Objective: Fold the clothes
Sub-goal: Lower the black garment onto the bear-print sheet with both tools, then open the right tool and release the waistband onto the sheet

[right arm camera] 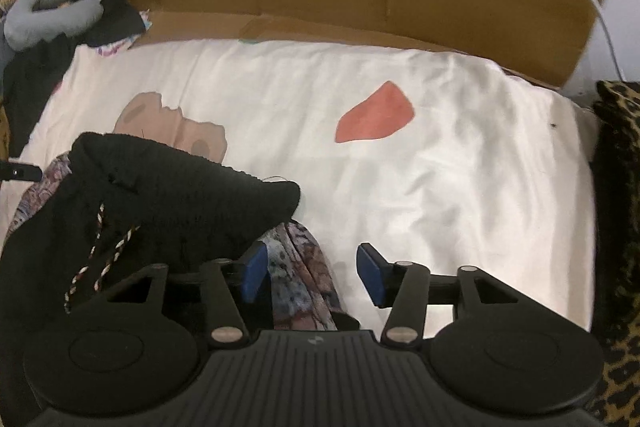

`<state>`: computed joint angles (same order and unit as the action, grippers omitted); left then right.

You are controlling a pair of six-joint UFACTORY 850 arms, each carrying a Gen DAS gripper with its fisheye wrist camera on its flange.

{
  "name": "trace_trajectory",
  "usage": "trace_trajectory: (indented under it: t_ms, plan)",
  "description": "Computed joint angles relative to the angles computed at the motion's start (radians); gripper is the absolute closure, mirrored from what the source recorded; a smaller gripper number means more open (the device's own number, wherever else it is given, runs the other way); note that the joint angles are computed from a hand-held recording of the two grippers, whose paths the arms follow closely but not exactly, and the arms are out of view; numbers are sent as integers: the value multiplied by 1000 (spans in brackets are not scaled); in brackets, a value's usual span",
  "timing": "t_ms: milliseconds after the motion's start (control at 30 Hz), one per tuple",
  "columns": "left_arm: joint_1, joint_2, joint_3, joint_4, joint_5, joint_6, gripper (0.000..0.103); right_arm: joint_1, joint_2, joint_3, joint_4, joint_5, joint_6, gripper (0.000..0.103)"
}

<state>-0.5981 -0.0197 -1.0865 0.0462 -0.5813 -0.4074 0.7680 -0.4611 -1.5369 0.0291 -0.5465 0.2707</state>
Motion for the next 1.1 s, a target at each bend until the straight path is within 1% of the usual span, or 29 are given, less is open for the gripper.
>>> trace_trajectory:
  t_ms: [33,133,267,367,500,533,567,600,633,667,700,733,833,1000,1100]
  plan:
    - [2,-11,-6,-5,5,22,43,1,-12,-13,8,-4,-10,43]
    - [13,-50,-28,-33,15,93,42,0,-56,-59,38,-31,-40,41]
    - [28,-105,-59,-113,1,204,41,4,-108,-122,34,-76,-51,39]
    - [25,-131,-69,-129,-2,251,41,8,-145,-166,42,-117,-66,38]
    - [23,-146,-73,-152,1,290,42,16,-170,-195,31,-151,-40,37]
    - [25,-145,-71,-179,2,315,49,17,-175,-204,32,-162,-38,42]
    - [29,-142,-66,-221,2,358,61,16,-179,-213,44,-172,-52,47]
    - [33,-140,-63,-257,-2,399,66,14,-184,-223,69,-182,-84,59]
    - [33,-137,-57,-280,-4,429,75,15,-190,-238,84,-196,-116,72]
    - [29,-129,-50,-275,5,432,83,20,-197,-256,76,-210,-135,76]
    - [25,-122,-44,-268,14,432,86,25,-205,-274,68,-225,-154,82]
    - [21,-115,-37,-261,24,433,92,32,-207,-286,44,-229,-163,84]
    - [25,-62,3,-293,96,416,95,50,-180,-269,-67,-178,-120,86]
    - [38,-3,23,-320,158,416,95,52,-139,-247,-160,-102,-73,88]
    - [49,15,25,-327,189,394,95,52,-142,-272,-210,-86,-47,88]
